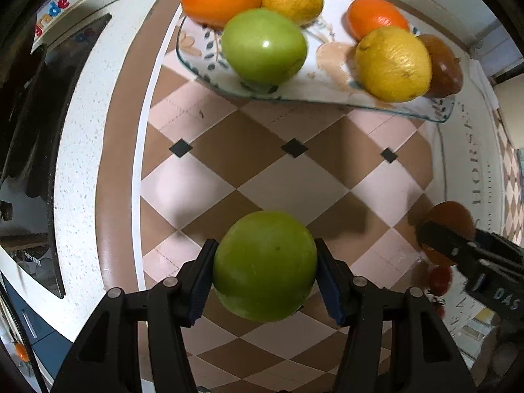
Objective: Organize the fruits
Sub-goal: 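Lower the green apple onto the plate with the left tool while the right tool lowers the red apple, then open both tools and lift them away from the plate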
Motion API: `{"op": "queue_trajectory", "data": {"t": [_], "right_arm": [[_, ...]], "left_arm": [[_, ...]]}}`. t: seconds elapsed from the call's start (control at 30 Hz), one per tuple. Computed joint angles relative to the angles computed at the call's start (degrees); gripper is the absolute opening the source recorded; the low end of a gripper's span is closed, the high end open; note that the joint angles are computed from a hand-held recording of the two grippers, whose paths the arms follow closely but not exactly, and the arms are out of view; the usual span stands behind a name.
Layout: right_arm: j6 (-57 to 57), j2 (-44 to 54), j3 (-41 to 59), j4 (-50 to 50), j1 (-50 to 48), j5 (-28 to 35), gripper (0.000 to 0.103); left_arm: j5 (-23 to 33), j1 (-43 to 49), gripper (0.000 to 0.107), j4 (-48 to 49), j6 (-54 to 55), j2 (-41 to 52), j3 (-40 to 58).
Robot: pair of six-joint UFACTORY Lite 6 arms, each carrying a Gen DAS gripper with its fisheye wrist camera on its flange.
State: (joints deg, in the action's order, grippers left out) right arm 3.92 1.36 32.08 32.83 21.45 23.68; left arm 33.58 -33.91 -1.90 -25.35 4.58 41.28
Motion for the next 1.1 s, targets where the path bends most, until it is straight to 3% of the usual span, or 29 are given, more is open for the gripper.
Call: {"op": "queue_trajectory", "data": {"t": [0.23, 0.4, 0.57, 0.8, 1.0, 1.03, 1.1], "right_arm": [[-4.57, -5.78, 2.36, 2.42, -6.03, 5.74, 0.058], [-10.36, -4.37, 13.58, 4.67, -14.98, 12.81, 0.058], [-9.82, 9.41, 33.53, 0.34, -19.44, 16.68, 0.058], [-5.05, 36.59, 63.85, -6.69, -20.89, 24.84, 0.058], [-6.10, 45.88, 70.46, -5.48, -21.18, 27.67, 0.060], [-6.68, 46.42, 70.52, -4.54, -21.48, 27.92, 0.066], [-6.69, 47.34, 71.25, -3.75, -22.09, 28.79, 0.078]], "left_arm": [[7.02, 1.18, 0.055, -3.96, 4.24, -2.14, 11.74], [12.69, 5.22, 0.055, -5.91, 8.67, 5.98, 29.46], [18.82, 7.52, 0.055, -4.87, 10.31, 21.49, 49.00], [25.97, 9.66, 0.055, -5.88, 11.37, 40.72, 67.44], [28.45, 10.61, 0.055, -7.63, 10.88, 45.39, 70.92], [27.98, 10.70, 0.057, -8.12, 11.20, 45.07, 70.27], [27.00, 11.06, 0.077, -9.53, 12.31, 44.33, 69.33]]}}
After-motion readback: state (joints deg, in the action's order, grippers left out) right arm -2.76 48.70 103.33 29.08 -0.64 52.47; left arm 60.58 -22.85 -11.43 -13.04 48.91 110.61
